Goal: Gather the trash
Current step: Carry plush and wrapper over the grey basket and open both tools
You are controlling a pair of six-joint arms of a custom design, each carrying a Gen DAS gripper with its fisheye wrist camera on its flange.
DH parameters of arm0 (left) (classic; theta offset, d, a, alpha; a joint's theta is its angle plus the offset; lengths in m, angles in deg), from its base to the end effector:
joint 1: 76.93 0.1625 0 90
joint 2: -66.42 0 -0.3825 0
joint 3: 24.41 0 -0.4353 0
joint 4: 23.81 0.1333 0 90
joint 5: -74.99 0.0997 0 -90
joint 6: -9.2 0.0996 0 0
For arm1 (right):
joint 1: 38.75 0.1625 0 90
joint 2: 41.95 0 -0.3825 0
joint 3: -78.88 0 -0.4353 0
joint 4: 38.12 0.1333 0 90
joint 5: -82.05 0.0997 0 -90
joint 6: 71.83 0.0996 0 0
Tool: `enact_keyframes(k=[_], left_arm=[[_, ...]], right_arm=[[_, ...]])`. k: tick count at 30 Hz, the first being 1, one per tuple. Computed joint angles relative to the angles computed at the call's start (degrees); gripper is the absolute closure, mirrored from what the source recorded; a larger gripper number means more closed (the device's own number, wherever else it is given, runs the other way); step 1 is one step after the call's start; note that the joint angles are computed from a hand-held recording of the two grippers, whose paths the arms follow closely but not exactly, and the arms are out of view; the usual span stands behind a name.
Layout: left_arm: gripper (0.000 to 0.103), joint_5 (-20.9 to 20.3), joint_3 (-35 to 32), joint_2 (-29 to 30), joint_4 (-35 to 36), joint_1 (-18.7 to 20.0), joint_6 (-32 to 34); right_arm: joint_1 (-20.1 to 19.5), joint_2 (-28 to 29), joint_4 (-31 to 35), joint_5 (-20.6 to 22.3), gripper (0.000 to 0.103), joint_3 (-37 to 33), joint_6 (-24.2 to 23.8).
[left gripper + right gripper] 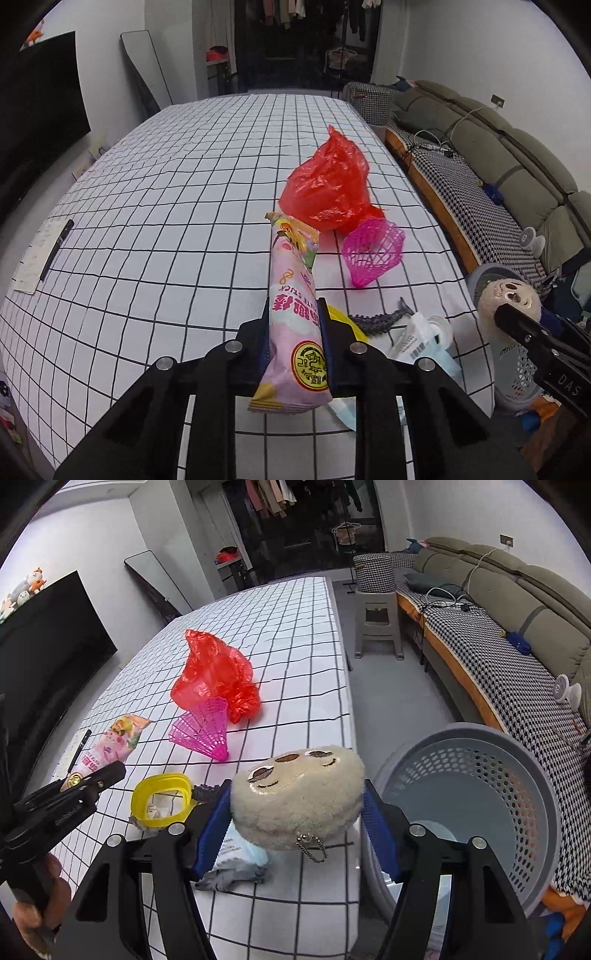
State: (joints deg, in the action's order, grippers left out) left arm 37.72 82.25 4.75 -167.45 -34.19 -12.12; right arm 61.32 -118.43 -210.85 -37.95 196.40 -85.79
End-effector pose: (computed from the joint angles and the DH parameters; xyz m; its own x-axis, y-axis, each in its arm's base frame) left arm -0.2942 -0.5613 0.1468 -0.7287 0.0947 -0.6782 0.4950 0.7572 -0.4261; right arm 0.1783 -0.5265 0.2505 -0.8524 -0.0066 0.5228 -0.3464 0.7560 -0.5554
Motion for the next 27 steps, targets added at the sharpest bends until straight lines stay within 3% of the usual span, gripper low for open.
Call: enact_keyframes(k=[7, 14, 21, 27], left_arm=[[0.081, -4.53, 0.26, 2.7, -4.61, -3.31, 2.83], [0.081, -10.43, -3.13, 9.53, -7.19, -5.77, 6.64], [0.081, -15.58, -8.76, 17.32, -4.66, -6.32, 8.36], [0.081, -18.41, -12.06, 21.78, -3.06, -6.44, 8.22]], right_arm=[[-1.97, -6.23, -0.7, -2.36, 0.038, 4.36, 0.16], [-6.52, -13.55, -0.83, -4.69, 0.038, 8.21, -0.23], [-12.97, -18.98, 1.39, -3.06, 0.038, 10.1, -0.74], [-17.06, -19.92, 4.12, -1.23, 0.038, 9.6, -1.1]])
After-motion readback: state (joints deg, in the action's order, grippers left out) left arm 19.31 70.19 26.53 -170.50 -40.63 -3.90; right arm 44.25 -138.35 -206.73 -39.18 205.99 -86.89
